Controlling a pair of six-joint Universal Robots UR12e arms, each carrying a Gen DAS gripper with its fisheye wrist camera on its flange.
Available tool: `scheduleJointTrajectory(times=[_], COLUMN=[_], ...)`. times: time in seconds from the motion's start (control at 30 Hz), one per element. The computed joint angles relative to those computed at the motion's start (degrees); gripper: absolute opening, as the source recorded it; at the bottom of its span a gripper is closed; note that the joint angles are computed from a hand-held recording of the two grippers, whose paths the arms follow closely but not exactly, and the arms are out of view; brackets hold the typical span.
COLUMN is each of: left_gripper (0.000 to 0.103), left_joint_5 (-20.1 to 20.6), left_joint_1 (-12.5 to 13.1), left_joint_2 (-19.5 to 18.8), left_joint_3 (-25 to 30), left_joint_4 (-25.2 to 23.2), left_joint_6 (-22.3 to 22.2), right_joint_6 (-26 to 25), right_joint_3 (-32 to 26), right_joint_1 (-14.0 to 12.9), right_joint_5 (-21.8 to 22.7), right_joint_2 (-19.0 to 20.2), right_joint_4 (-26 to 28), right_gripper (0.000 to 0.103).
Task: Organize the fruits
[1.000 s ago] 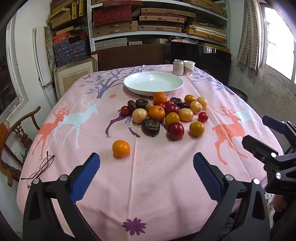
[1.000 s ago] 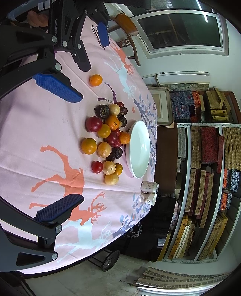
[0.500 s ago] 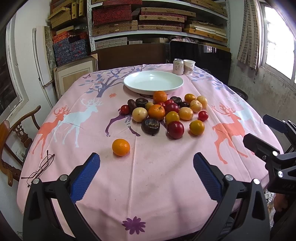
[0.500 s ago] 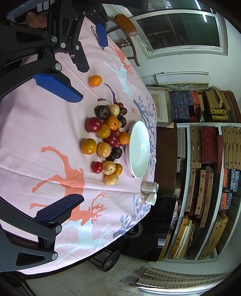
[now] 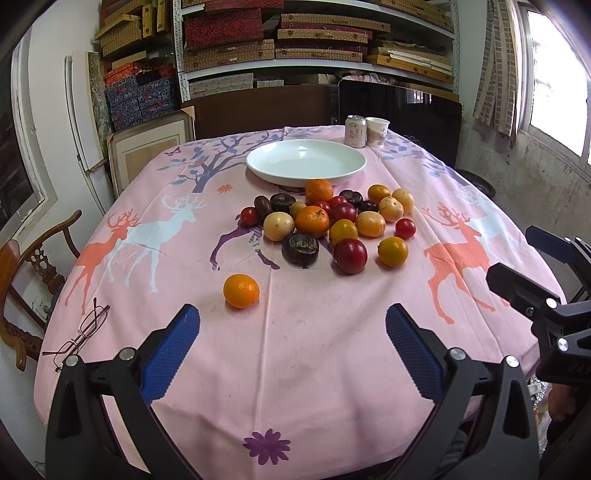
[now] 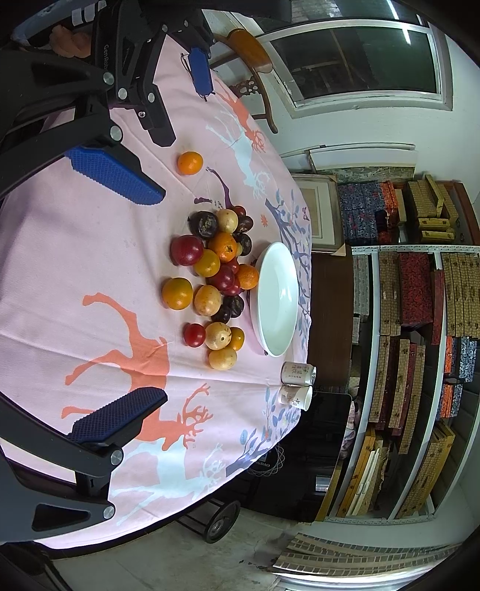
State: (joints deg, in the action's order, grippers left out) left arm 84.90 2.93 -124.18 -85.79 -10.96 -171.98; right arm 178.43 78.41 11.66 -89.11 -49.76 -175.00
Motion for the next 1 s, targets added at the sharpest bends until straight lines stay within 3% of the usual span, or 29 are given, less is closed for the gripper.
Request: scheduleJointTrajectory(times=[0.8,1.0], left_gripper=[0.099,0.099], left_joint_5=[0.19,-1.18], left_joint_1=[-0.01,1.09], left_joint_2=[0.37,-0.32], left_joint_3=[-1.45,-0.88], left_joint_4=[0.26,-2.13], left_joint_6=[0.19,-0.28], right_joint_6=[0.18,2.04], right_joint_3=[0.16,-0.55], right_joint_1=[0.17,-0.28], right_joint_5=[0.17,4.13], right_joint_2=[-0.19,-0.05], right_joint_4=[0.19,4.69], right_gripper=[0.1,0.1])
